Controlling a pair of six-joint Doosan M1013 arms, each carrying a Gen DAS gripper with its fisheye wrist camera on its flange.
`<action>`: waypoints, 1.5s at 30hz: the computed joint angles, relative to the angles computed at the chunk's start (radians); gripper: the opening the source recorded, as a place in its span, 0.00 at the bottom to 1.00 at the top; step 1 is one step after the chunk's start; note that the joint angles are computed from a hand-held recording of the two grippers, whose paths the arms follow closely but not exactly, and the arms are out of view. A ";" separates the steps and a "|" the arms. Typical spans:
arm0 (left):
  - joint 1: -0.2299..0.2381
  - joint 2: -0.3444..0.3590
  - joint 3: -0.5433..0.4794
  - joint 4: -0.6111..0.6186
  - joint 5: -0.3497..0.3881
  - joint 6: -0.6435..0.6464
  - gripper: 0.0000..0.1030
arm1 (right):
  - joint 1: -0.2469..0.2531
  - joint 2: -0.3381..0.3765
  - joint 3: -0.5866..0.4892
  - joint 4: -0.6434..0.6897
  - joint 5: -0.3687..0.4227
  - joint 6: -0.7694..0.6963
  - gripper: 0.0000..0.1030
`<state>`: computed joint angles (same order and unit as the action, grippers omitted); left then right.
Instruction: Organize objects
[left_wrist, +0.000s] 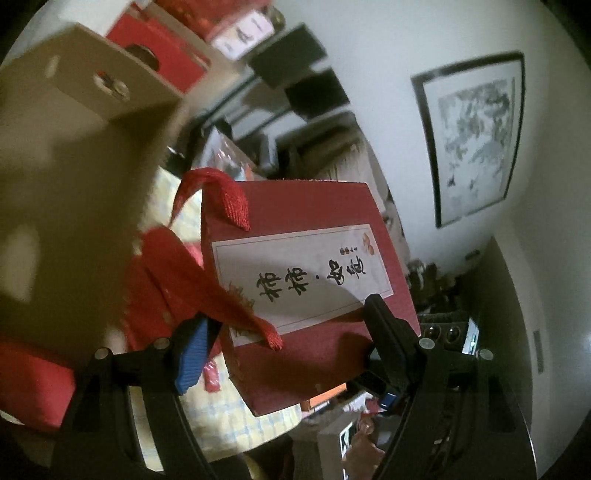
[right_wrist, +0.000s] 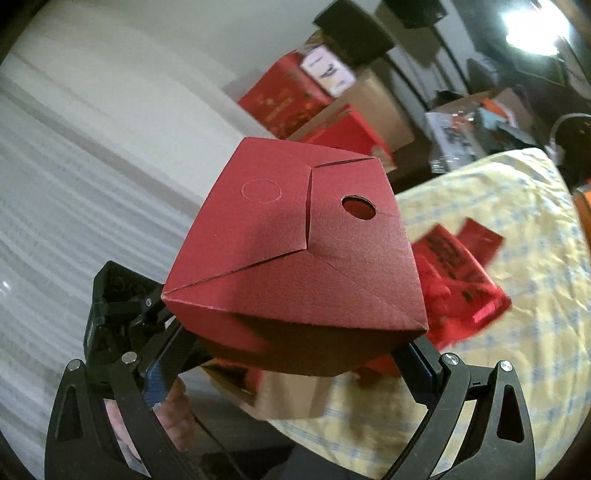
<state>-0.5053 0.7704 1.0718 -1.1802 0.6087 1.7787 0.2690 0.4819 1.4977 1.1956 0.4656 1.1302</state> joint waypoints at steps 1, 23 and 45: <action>0.004 -0.006 0.009 -0.008 -0.012 0.004 0.73 | 0.006 0.013 -0.027 -0.026 0.009 0.024 0.97; 0.027 -0.007 -0.074 -0.115 0.050 0.102 0.73 | 0.039 -0.033 -0.109 -0.318 -0.059 0.241 0.96; 0.067 -0.073 0.027 -0.044 -0.045 0.062 0.73 | 0.045 0.087 -0.260 -0.168 0.079 0.139 0.96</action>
